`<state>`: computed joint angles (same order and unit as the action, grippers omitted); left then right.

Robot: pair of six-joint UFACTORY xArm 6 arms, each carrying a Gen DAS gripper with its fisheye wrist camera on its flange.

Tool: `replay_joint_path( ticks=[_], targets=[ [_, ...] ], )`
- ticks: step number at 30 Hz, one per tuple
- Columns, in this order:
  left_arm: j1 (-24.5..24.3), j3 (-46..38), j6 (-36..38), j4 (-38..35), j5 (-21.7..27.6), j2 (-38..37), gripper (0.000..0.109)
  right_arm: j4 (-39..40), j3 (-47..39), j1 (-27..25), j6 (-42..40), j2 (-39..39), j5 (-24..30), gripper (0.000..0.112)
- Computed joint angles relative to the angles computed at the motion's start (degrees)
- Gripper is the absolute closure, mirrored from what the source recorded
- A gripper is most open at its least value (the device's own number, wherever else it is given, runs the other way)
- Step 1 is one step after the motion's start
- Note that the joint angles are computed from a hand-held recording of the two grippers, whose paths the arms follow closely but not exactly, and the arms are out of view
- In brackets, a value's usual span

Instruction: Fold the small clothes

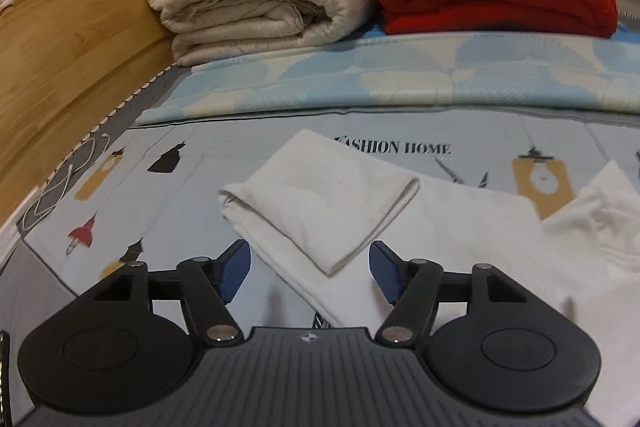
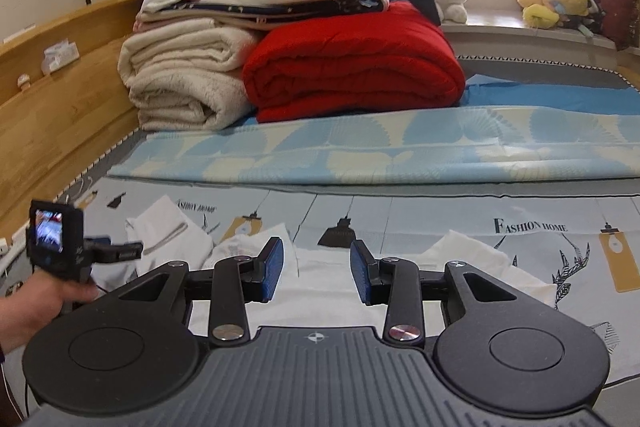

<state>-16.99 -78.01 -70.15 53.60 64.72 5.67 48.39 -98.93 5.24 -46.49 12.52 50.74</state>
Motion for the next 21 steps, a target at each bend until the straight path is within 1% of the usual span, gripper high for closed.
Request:
replay_joint_path(
  ticks=[5, 6, 7, 9, 10, 11, 12, 13, 14, 15, 17, 19, 21],
  targets=[
    [3.89, 0.89, 1.05, -2.46, -7.08, 1.22, 0.039, -2.01, -0.15, 0.80, 0.22, 0.94, 0.30, 0.073],
    [4.53, 1.14, 2.11, -3.42, -8.81, 1.38, 0.043, -2.42, -0.18, 0.95, 0.12, 1.12, 0.37, 0.073],
    [5.11, 1.45, 3.31, -4.48, -10.61, 1.52, 0.045, -2.84, -0.15, 1.13, 0.04, 1.27, 0.34, 0.073],
    [5.95, 1.82, 4.77, -5.74, -12.80, 1.96, 0.054, -3.66, -0.13, 1.32, 0.16, 1.60, 0.40, 0.073],
    [6.27, 2.21, 4.43, -5.61, -13.80, 1.89, 0.056, -4.15, -0.19, 1.41, 0.38, 1.80, 0.53, 0.073],
    [6.48, 2.29, 4.20, -5.83, -14.31, 1.94, 0.062, -4.52, -0.08, 1.50, 0.58, 1.85, 0.54, 0.073],
    [6.73, 2.12, 4.04, -6.31, -14.31, 1.99, 0.075, -4.84, -0.04, 1.57, 0.80, 1.94, 0.59, 0.073],
    [6.75, 1.66, 3.85, -6.68, -13.61, 2.11, 0.082, -5.03, -0.08, 1.60, 0.95, 2.04, 0.75, 0.073],
    [6.87, 1.49, 3.55, -7.06, -13.30, 1.89, 0.094, -5.10, -0.03, 1.63, 0.96, 2.04, 0.90, 0.073],
    [6.98, 1.43, 2.96, -7.13, -13.13, 1.54, 0.100, -5.06, 0.13, 1.69, 0.81, 2.00, 0.90, 0.073],
    [6.95, 1.03, 1.74, -6.95, -12.33, 0.81, 0.102, -5.14, 0.62, 1.80, 0.45, 1.72, 0.76, 0.073],
    [6.22, -0.28, 0.36, -5.76, -9.91, 0.29, 0.103, -5.22, 0.57, 1.78, 0.52, 1.78, 0.72, 0.073],
    [5.67, -1.68, -0.97, -5.68, -8.48, -0.45, 0.103, -5.01, 0.51, 1.71, 0.69, 1.72, 0.70, 0.073]
  ],
)
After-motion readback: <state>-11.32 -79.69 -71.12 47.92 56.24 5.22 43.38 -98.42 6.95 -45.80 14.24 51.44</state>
